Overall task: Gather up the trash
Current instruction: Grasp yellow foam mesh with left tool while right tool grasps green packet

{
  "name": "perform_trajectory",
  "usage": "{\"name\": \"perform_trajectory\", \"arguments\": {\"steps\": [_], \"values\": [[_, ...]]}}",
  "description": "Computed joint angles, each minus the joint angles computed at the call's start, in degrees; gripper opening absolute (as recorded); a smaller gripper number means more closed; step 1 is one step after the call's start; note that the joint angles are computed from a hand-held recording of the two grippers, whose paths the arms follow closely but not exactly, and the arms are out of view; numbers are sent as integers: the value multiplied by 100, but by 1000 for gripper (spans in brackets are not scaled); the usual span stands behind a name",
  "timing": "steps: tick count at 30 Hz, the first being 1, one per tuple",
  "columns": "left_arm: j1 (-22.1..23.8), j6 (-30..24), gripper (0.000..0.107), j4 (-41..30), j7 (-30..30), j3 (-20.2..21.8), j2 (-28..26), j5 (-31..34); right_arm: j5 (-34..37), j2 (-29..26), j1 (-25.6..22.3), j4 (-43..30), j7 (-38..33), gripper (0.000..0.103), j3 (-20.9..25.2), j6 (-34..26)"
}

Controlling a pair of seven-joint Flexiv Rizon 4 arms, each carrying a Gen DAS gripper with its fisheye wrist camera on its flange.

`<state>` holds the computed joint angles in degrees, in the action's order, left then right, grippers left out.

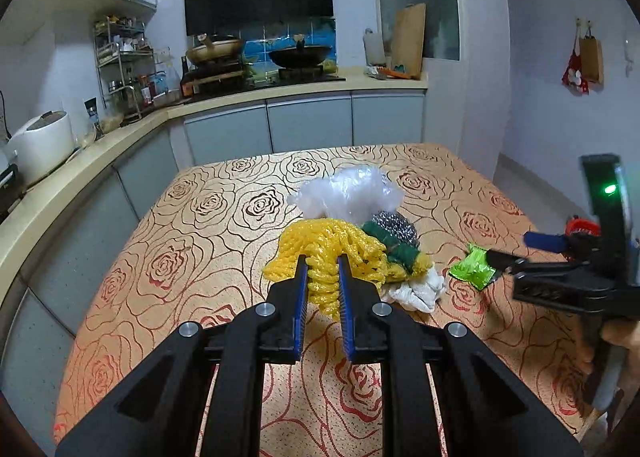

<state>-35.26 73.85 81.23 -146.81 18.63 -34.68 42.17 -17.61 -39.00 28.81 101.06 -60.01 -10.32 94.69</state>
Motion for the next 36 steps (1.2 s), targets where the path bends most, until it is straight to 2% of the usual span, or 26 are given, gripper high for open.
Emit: {"name": "perform_trajectory", "arguments": {"steps": [3, 5, 8, 10, 11, 15, 20, 23, 25, 32, 36], "values": [[50, -7, 13, 14, -3, -26, 9, -54, -94, -104, -32, -159, -30, 71, 49, -232], [76, -47, 13, 22, 5, -43, 6, -99, -146, -166, -197, -276, -95, 71, 268, -359], [76, -131, 13, 21, -45, -30, 5, -117, -235, -281, -590, -507, -237, 71, 769, -636], [104, -128, 13, 39, -61, -41, 15, -120, -94, -398, -1031, -778, -573, 71, 1404, -998], [114, -128, 13, 45, -75, -44, 21, -122, -65, -418, -1089, -814, -614, 71, 1478, -1002], [179, -153, 13, 57, -77, -91, 9, -190, -21, -454, -1090, -900, -791, 71, 1516, -1075], [238, -136, 13, 73, -9, -132, -7, -273, -36, -444, -935, -878, -858, 54, 1357, -1050], [217, -116, 13, 76, -15, -102, -11, -269, 9, -447, -963, -890, -880, 48, 1386, -1037], [208, -111, 13, 76, -21, -90, -13, -273, 60, -457, -1079, -900, -982, 38, 1538, -1015], [166, -99, 13, 76, -56, -38, -7, -243, 181, -372, -1063, -751, -1004, 36, 1534, -849], [125, -97, 13, 73, -126, -1, 17, -172, 170, -167, -780, -394, -827, 36, 1152, -446]]}}
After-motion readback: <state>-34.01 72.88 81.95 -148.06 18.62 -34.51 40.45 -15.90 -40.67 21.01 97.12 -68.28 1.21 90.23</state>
